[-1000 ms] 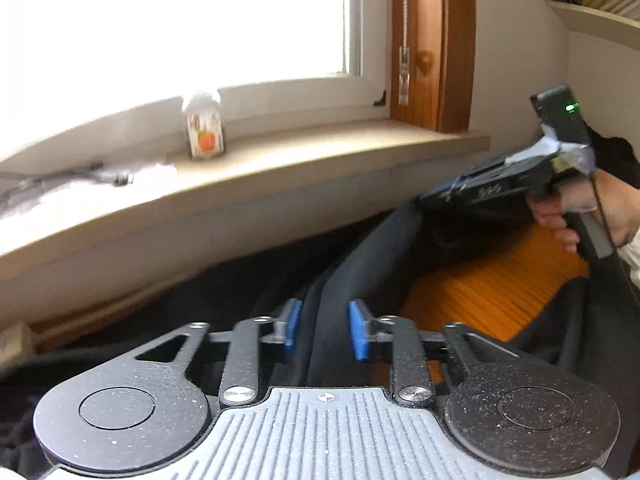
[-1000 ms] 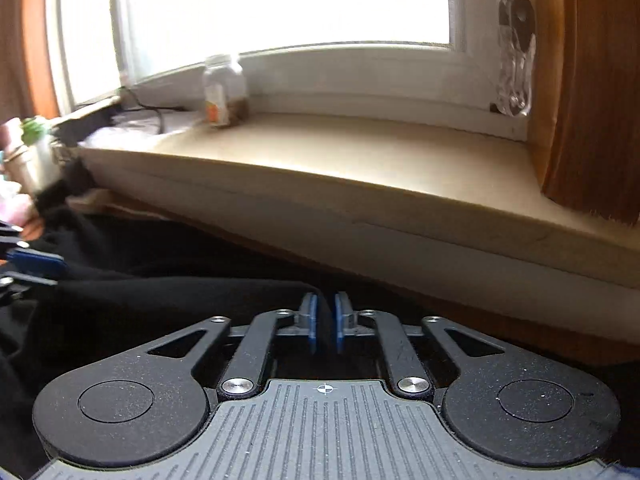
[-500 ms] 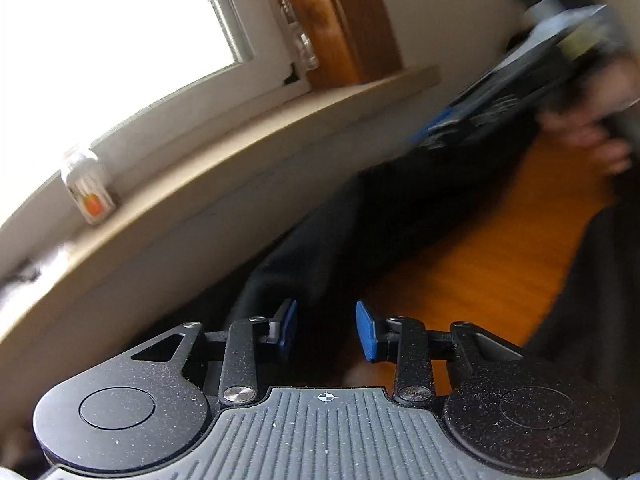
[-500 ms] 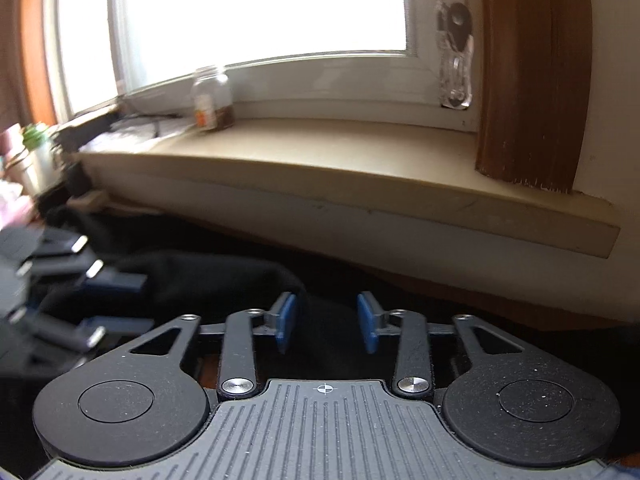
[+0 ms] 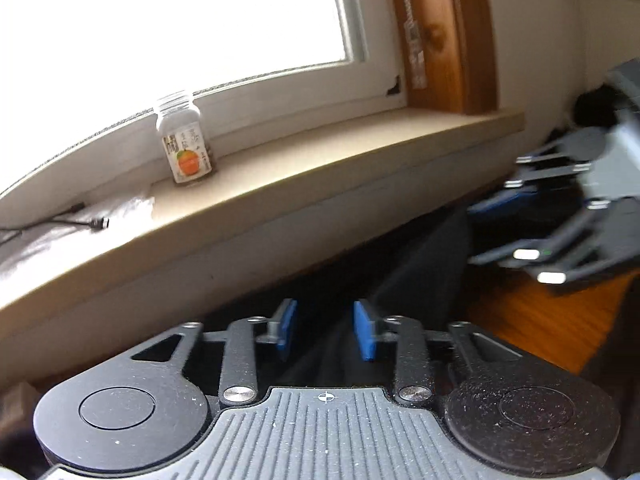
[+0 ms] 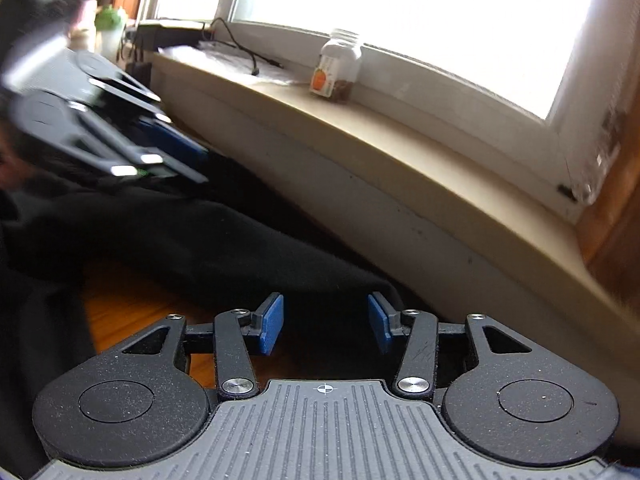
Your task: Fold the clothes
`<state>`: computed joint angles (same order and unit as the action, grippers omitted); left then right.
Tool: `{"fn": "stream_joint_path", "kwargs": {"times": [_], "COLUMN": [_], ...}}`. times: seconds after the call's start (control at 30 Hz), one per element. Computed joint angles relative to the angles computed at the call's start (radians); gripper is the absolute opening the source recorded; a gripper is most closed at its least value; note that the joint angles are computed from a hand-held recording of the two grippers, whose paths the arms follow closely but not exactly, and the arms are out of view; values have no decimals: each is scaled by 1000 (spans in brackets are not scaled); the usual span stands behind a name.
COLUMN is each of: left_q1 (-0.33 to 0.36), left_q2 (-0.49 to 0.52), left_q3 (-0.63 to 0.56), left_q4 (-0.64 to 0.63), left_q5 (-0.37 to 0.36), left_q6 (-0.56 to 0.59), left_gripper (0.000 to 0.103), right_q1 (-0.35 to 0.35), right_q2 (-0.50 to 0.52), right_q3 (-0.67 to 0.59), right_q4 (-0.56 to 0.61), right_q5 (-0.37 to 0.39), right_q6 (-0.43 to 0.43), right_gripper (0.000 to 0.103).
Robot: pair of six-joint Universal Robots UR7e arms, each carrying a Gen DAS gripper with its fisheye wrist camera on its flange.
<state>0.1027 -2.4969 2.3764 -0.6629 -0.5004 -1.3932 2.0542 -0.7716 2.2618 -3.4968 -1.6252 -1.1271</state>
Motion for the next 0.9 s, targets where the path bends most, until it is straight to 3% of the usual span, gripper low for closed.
{"fn": "stream_joint_path", "kwargs": {"times": [0.1, 0.2, 0.33, 0.37, 0.4, 0.43, 0.47, 0.5, 0.57, 0.6, 0.7, 0.77, 0.8, 0.9], "left_q1": [-129, -117, -77, -75, -73, -74, -110, -155, -173, -127, 94, 192, 224, 226], "left_q2": [-40, -32, 2, 1, 2, -1, -28, -56, -96, -101, -88, -87, -81, -101], "left_q3": [4, 30, 51, 51, 46, 35, 16, -7, -56, -60, -48, -23, -15, -15], "left_q4": [81, 20, -6, 1, 15, 36, 80, 132, 175, 145, -115, -282, -337, -340], "left_q5": [-98, -118, -122, -121, -115, -102, -112, -128, -123, -92, 1, 10, 10, 5], "left_q6": [-55, 37, 98, 103, 98, 75, 16, -54, -126, -102, 137, 290, 338, 330], "left_gripper": [56, 61, 61, 58, 43, 34, 19, 13, 13, 13, 13, 13, 13, 16], "right_q1": [7, 7, -6, -4, -3, -3, -3, -3, -3, -5, -3, 4, 7, 16], "right_q2": [46, 83, 95, 98, 102, 98, 92, 85, 66, 52, 12, -3, -10, -12], "right_q3": [-46, -101, -123, -122, -121, -116, -111, -106, -98, -92, -73, -59, -54, -41], "right_q4": [-31, -32, -10, -16, -22, -25, -27, -29, -26, -18, 23, 40, 58, 90], "right_q5": [-5, -20, -19, -25, -30, -33, -32, -30, -4, 12, 50, 61, 63, 35], "right_q6": [35, 126, 183, 180, 177, 174, 176, 178, 193, 199, 208, 201, 193, 134], "right_gripper": [45, 45, 46, 46, 46, 46, 46, 46, 46, 46, 47, 47, 47, 47]}}
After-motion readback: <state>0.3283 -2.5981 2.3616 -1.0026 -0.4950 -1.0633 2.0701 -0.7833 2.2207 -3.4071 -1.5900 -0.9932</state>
